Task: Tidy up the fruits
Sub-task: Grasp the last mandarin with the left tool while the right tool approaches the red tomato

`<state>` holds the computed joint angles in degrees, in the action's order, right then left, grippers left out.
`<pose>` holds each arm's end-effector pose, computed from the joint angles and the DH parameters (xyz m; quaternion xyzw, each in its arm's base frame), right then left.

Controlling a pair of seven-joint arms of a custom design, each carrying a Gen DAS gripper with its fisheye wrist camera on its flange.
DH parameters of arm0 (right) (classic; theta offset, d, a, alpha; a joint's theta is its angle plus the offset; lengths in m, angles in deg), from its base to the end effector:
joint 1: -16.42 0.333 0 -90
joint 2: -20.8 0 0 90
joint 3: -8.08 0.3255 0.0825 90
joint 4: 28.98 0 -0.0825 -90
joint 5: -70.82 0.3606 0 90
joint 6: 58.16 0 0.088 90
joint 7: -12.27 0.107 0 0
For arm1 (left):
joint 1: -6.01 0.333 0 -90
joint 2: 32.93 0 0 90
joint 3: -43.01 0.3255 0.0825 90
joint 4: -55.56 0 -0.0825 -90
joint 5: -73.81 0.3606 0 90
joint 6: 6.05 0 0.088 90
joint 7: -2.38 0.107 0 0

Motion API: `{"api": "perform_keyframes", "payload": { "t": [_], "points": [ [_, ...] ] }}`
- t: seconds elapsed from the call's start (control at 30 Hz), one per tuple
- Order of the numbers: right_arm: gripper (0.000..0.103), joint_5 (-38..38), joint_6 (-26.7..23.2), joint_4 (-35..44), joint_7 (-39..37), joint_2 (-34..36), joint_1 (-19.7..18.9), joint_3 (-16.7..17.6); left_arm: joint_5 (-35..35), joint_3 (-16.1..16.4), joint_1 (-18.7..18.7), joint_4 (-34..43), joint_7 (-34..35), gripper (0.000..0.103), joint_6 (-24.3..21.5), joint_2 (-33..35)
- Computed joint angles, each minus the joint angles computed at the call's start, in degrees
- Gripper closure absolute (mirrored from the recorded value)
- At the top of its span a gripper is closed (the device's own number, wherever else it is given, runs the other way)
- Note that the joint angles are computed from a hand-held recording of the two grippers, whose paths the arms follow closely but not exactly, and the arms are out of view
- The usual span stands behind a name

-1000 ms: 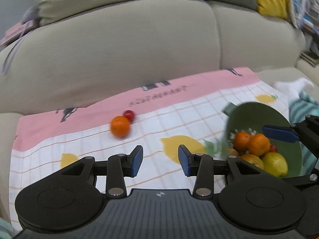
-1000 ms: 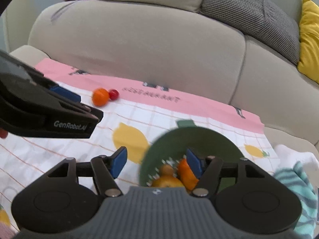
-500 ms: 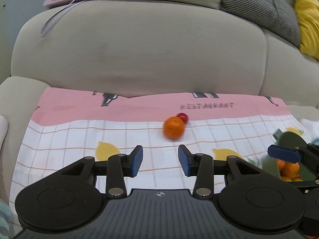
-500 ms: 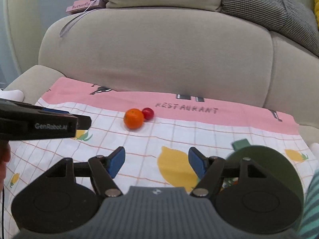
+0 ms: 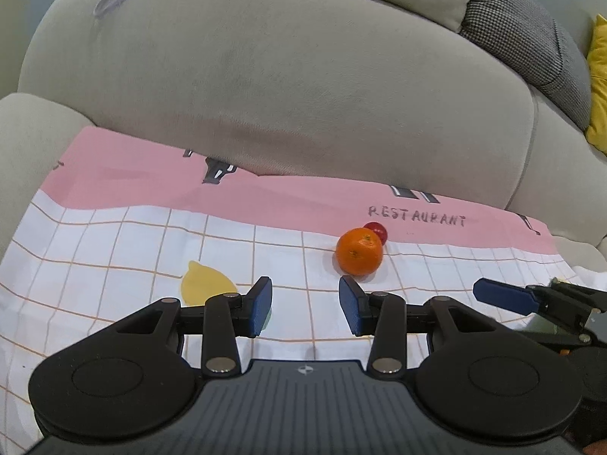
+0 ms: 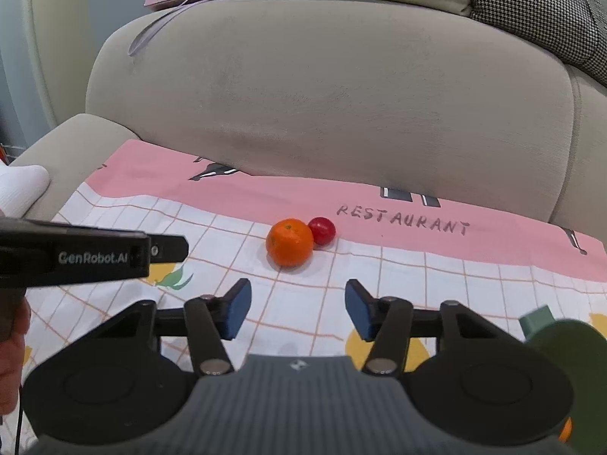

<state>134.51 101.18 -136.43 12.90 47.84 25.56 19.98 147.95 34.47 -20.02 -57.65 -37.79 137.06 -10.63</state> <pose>0.6191 0.1816 0.3157 -0.8776 0.3074 -0.1047 0.3526 0.5017 -0.3465 0.3086 -0.8303 0.4101 -0.2774 0.2558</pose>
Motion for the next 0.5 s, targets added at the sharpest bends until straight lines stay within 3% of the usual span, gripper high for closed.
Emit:
{"api": "perform_keyframes", "payload": {
  "t": [0.3,0.5],
  "points": [
    [0.060,-3.4,1.4,6.9,5.7,6.3,1.3,0.0,8.3,2.5,1.4,3.2,-8.0,0.055,7.3,4.0],
    [0.061,-9.4,4.1,12.2,12.9,10.8,2.2,-0.9,5.8,3.3,2.3,8.6,-2.2,0.054,10.5,8.6]
  ]
}}
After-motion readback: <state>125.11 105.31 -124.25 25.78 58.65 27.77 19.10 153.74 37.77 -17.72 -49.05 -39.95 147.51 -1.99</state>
